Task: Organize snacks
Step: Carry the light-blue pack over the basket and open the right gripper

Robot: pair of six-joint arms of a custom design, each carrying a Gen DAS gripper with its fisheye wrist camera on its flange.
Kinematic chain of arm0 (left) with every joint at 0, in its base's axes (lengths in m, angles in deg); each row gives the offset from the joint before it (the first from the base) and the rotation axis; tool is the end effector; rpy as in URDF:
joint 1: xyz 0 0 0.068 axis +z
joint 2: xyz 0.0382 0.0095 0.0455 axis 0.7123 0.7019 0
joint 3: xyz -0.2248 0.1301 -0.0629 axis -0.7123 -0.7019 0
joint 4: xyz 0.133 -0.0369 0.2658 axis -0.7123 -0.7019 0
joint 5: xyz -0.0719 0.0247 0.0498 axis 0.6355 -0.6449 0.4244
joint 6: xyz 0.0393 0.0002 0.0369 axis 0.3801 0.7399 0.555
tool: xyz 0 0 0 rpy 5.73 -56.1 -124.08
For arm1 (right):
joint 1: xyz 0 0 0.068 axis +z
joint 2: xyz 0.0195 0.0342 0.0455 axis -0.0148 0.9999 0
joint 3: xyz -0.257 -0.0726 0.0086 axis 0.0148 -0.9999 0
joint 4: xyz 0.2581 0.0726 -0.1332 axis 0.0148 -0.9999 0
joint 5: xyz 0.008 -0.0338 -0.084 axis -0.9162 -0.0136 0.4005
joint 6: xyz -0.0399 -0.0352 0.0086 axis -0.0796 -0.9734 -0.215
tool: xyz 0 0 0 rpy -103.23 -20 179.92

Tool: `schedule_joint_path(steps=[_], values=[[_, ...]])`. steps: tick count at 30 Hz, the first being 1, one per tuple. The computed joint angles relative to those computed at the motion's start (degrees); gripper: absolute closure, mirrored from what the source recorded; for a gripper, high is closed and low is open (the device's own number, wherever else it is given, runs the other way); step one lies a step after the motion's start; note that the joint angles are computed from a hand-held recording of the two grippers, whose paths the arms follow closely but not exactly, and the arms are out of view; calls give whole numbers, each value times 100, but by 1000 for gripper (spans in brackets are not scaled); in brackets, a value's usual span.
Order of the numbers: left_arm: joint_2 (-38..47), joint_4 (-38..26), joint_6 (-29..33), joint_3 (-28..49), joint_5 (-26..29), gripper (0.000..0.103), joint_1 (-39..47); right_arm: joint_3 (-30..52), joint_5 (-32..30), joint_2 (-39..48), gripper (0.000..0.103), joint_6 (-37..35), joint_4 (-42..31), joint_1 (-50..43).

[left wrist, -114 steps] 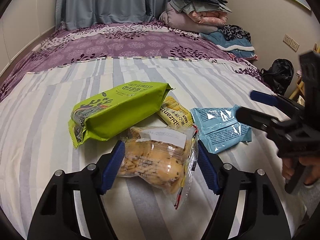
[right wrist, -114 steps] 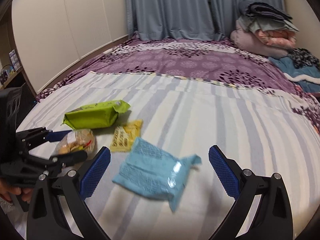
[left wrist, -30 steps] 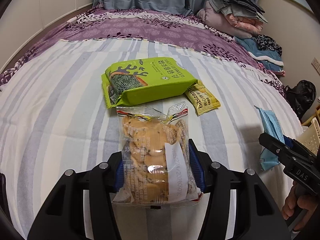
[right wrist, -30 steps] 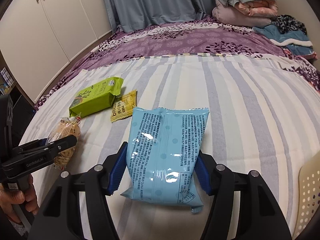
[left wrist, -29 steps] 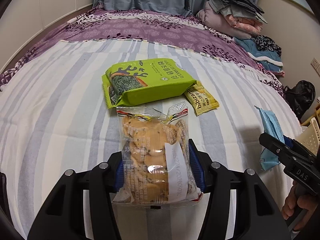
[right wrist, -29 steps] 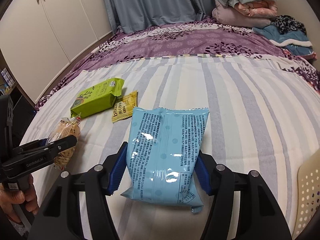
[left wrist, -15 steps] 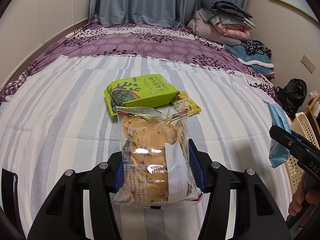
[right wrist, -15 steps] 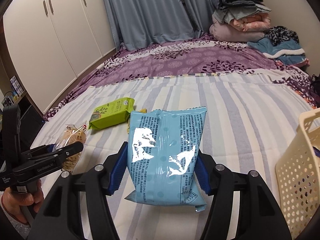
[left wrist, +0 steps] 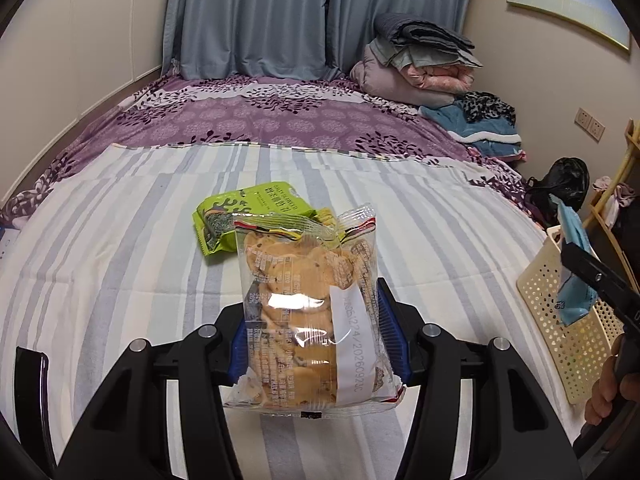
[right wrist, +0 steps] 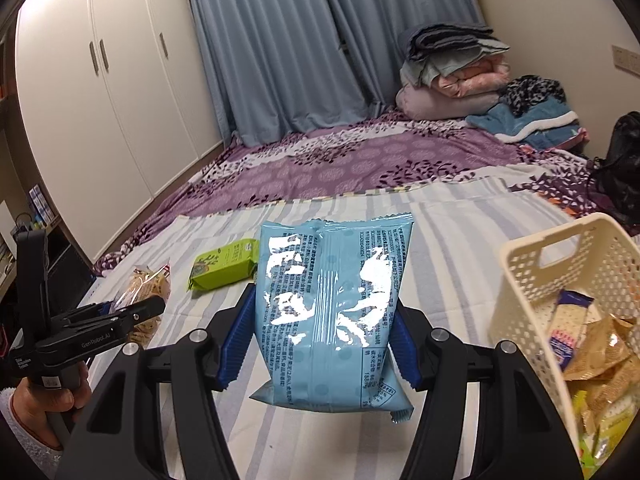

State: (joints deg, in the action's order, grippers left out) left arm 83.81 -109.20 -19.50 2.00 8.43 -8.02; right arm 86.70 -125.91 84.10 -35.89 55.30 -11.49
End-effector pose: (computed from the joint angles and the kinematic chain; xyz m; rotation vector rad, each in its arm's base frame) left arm 0.1597 -0.1740 0.1785 -0.7041 2.2401 0.0829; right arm 0.3212 -0.0329 0.1695 -0.7185 2.1032 0.6962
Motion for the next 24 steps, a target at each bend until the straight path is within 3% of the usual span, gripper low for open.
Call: schedule_joint_path(steps=[12, 24], values=[[544, -132, 117, 656, -109, 48, -274, 636, -483, 370, 43, -471, -379, -1761], [1297, 40, 698, 1475, -151, 48, -386, 1448, -277, 1482, 43, -420, -185, -2806]])
